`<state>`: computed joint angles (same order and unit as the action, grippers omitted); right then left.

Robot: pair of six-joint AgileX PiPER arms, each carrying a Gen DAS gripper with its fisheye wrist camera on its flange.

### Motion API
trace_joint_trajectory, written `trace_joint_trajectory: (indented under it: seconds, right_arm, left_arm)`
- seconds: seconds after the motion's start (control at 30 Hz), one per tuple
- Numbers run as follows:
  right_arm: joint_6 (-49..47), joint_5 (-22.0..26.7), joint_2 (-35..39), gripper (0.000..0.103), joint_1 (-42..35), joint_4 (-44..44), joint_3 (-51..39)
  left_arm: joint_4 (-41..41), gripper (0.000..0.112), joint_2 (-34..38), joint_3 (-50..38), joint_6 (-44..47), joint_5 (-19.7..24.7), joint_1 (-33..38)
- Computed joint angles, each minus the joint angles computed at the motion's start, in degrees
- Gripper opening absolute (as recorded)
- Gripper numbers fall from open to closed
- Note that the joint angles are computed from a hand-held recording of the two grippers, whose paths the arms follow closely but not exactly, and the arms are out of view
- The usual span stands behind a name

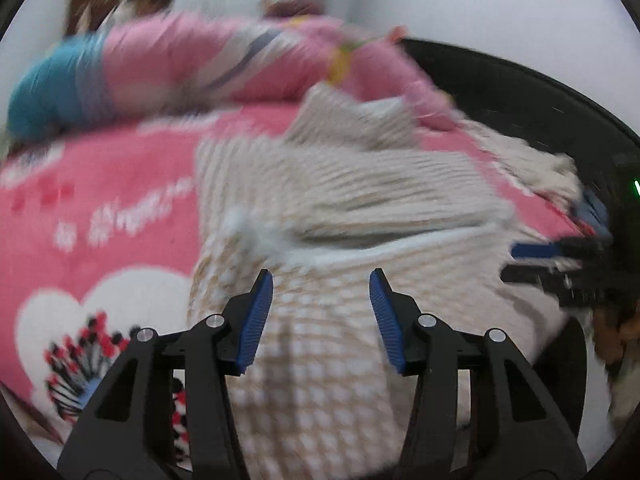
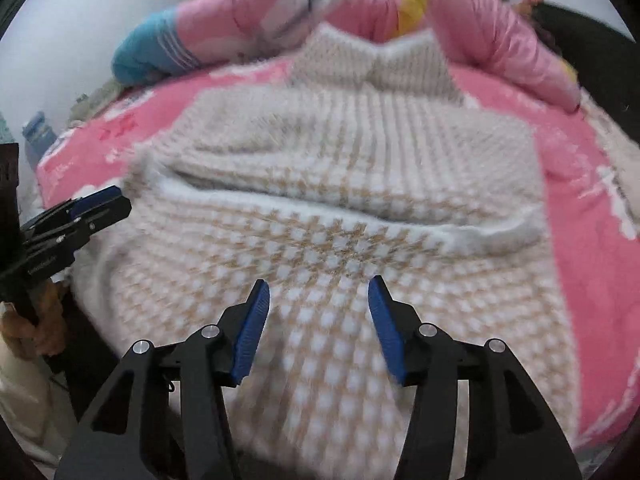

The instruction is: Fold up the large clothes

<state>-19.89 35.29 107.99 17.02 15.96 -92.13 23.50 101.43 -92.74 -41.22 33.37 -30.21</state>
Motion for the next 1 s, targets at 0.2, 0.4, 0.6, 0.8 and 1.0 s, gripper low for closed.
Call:
trace_joint_trajectory:
  seconds: [0.2,0.4,0.6,0.8,1.0]
  right_arm:
    - [2.76,-1.96,1.31,0.051,2.6,-7.12,5.0]
    - [3.42,-2.76,0.83,0.056,2.32,-6.65,5.57]
    - [9.03,-6.63,-5.73,0.056,3.85,-16.44,15.32]
    - [19.07,-8.17,-1.3,0.062,5.24,-22.51,13.7]
    - [14.37,-8.92,-11.26,0.062,-0.92,-16.43,22.54]
  left_arm:
    - [-6.14,0.052,3.28,-2.11,7.22,3.72,-6.25]
    - [4.38,0.051,9.42,-8.51,-1.06,12.44,-9.1]
    - [4.52,0.057,2.49,-0.28,-1.68,10.78,-10.73]
    - [3.45,0.061,9.03,-7.32,-4.27,15.46,-10.02]
    - [1.75,0.061,-2.54,6.85,-8.0,5.89,-7.0]
